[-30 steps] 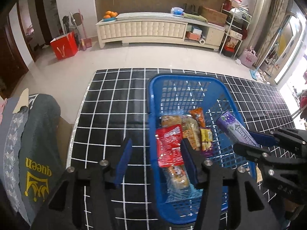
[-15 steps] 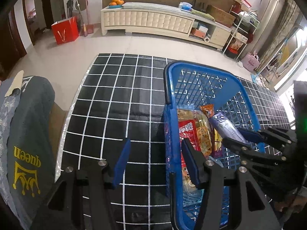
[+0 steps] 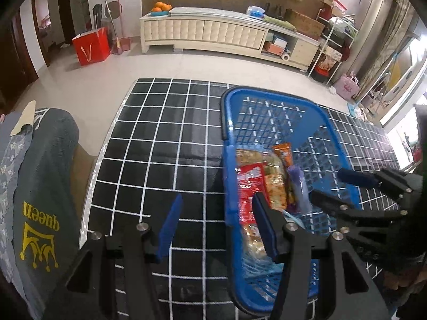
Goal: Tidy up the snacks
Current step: 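Move both tools back to the white cracker pack on the mat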
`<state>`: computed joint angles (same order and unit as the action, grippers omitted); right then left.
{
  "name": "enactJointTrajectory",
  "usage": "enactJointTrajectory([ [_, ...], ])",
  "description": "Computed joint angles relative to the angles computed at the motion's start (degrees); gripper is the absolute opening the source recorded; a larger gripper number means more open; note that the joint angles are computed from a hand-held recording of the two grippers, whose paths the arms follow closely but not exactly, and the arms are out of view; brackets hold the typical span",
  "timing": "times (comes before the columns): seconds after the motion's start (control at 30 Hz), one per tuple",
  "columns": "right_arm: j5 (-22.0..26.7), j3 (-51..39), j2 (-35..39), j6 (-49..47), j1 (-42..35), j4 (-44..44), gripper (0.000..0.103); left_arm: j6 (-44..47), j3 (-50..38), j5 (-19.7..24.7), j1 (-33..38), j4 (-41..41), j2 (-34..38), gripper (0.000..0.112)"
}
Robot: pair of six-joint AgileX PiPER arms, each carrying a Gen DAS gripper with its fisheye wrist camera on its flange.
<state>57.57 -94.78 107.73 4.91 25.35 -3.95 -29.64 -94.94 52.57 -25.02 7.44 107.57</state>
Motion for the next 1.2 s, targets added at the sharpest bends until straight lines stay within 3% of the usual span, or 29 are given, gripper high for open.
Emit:
enactJointTrajectory([
  [0.43,-0.6,14.0,-20.6,-4.6,-8.0,4.0,0.070,-9.5,-7.1,8.0,-13.9,8.2,-3.1,0.059],
  [0.67,-0.6,22.0,-28.3,-11.6,-15.1,8.4,0.074,-15.3,-8.2,9.5,-20.2,10.4,-2.2,0.064],
  [0.93,-1.3,32.3,-35.6,-25.7,-26.8,16.2,0.089,-19.5,-12.6,14.5,-29.9,16.0,2.4,0.065],
  [1.07,-2.1,38.2,-37.5,-41.5,-34.9,24.4,0.092,-22.1,-11.9,12.6,-32.4,14.0,3.3,0.070],
  [1.2,-3.2,43.0,-36.9,-50.1,-38.4,26.9,0.096,-26.4,-9.3,9.8,-35.1,13.8,4.0,0.071],
])
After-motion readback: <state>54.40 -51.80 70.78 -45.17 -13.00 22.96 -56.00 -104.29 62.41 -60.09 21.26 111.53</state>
